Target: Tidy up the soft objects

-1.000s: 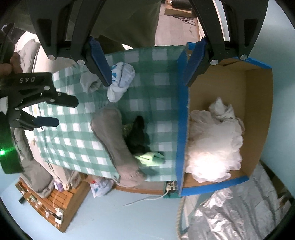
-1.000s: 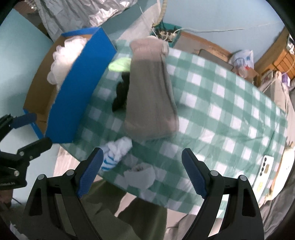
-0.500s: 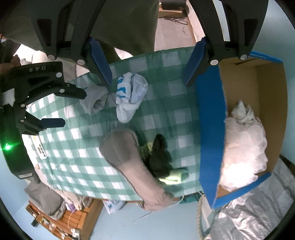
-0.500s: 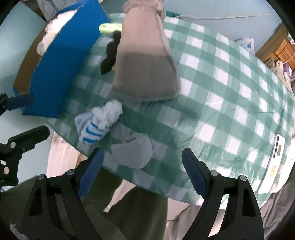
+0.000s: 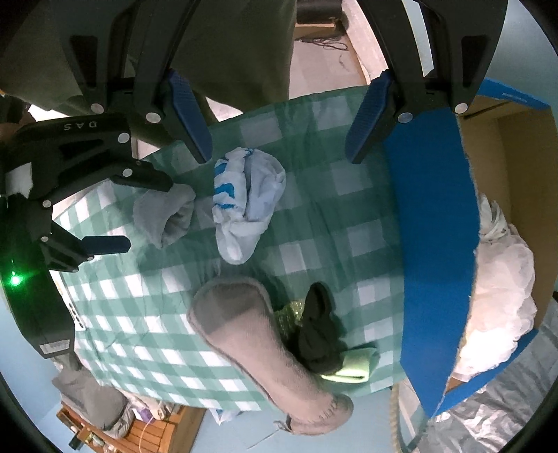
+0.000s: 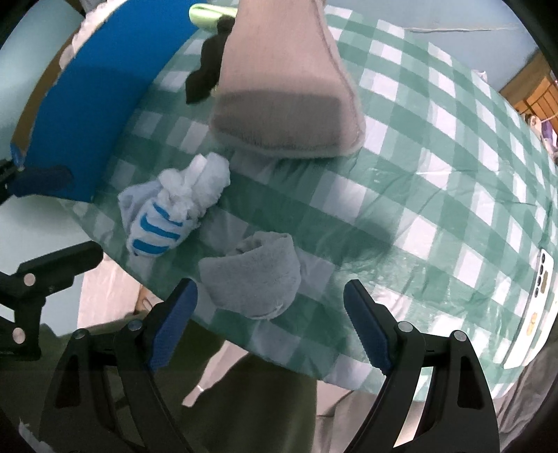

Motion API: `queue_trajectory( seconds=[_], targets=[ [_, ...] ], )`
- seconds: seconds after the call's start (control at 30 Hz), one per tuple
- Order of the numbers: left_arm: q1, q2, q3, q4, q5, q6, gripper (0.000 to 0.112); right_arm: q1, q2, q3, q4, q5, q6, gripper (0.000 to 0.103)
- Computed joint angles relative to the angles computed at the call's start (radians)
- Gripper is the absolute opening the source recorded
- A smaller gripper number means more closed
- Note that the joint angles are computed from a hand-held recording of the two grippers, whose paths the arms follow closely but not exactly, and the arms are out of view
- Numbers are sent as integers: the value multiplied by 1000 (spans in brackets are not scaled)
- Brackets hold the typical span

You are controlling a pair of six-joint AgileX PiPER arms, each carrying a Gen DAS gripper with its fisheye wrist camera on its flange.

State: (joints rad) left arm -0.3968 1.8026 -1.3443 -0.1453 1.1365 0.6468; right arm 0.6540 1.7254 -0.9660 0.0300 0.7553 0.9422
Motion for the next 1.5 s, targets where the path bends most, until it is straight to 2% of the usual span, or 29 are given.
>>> queue_trajectory(
  seconds=[0.1,0.17,0.23,0.3,0.33,0.53,0.83,1.03,1.17,1.23,1.5],
  targets=[
    [-4,6,0,5,0,5,80,13,20,-1,-26,-15,20,84],
    [-6,10,-2,5,-1,7,80,13,23,6,-21,-41,12,73],
    [-9,17,-7,1,1,9,80,12,28,4,-12,-52,-1,69],
    [-16,25,-12,0,0,4,80,3,29,11,12,-74,-29,56],
    [-17,31,-17,-3,1,5,80,-9,22,30,29,-96,-49,45],
    [-38,65,-38,-13,9,-17,80,-50,-37,90,40,-128,-64,28],
    [-90,123,-47,11,-31,-83,80,-122,-132,154,-4,-107,-58,26],
    [-108,150,-41,32,-57,-137,79,-121,-191,172,-33,-70,-19,26],
    [-128,162,-42,57,-77,-155,67,-141,-218,181,-32,-52,-32,26],
    [-139,172,-42,69,-77,-167,55,-145,-225,186,-32,-52,-32,26],
    [-138,169,-43,39,-80,-146,47,-173,-261,190,-42,-37,-41,26]
  ],
)
